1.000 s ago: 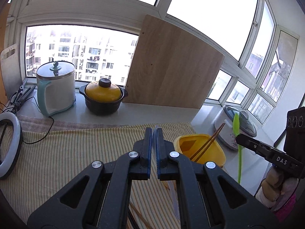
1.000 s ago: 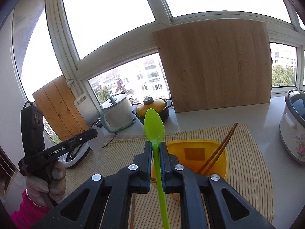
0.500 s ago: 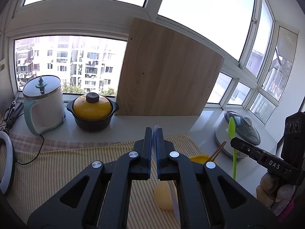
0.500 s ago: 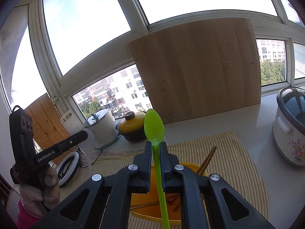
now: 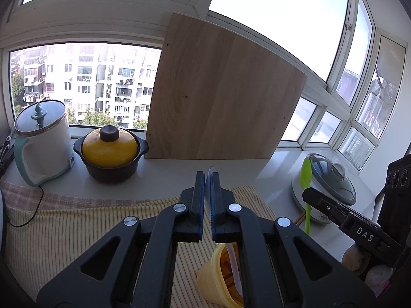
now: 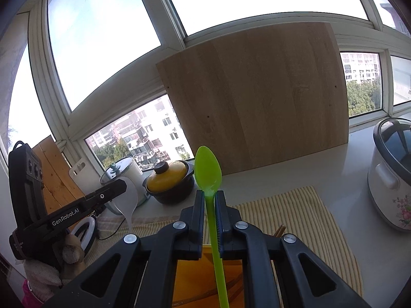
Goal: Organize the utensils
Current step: 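Lift the green spoon with the right tool over the yellow container, then lower the green spoon into the container and open the right tool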
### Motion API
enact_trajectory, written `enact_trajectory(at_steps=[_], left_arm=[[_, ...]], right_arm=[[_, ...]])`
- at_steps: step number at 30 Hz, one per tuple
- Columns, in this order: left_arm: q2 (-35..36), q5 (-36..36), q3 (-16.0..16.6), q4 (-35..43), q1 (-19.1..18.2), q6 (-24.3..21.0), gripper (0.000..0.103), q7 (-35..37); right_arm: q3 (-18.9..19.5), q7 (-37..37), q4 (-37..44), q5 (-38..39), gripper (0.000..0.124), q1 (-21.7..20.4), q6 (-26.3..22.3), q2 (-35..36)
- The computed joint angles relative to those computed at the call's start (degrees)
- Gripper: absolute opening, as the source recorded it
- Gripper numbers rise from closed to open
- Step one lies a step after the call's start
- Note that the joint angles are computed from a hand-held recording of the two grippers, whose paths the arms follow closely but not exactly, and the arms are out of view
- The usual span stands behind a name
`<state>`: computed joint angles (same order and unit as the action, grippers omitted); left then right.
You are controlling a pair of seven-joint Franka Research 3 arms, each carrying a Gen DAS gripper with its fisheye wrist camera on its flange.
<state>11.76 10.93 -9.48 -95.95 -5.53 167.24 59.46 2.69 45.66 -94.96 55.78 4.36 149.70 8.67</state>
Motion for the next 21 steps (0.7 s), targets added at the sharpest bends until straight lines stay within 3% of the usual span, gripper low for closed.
enact_trajectory(at_steps=[8,21], left_arm=[[2.8,5.0,1.7,2.5,-1.7,0.6,0.001,-3.9],[4.0,2.0,-1.0,3.2,-1.0,0.1,0.001,1.3]], right_arm=[[0.4,-1.0,0.1,0.0,0.006,-0.1,0.6,1.2],[-0.4,-3.4,-4.9,3.4,0.006,-1.0,-0.3,-1.4]])
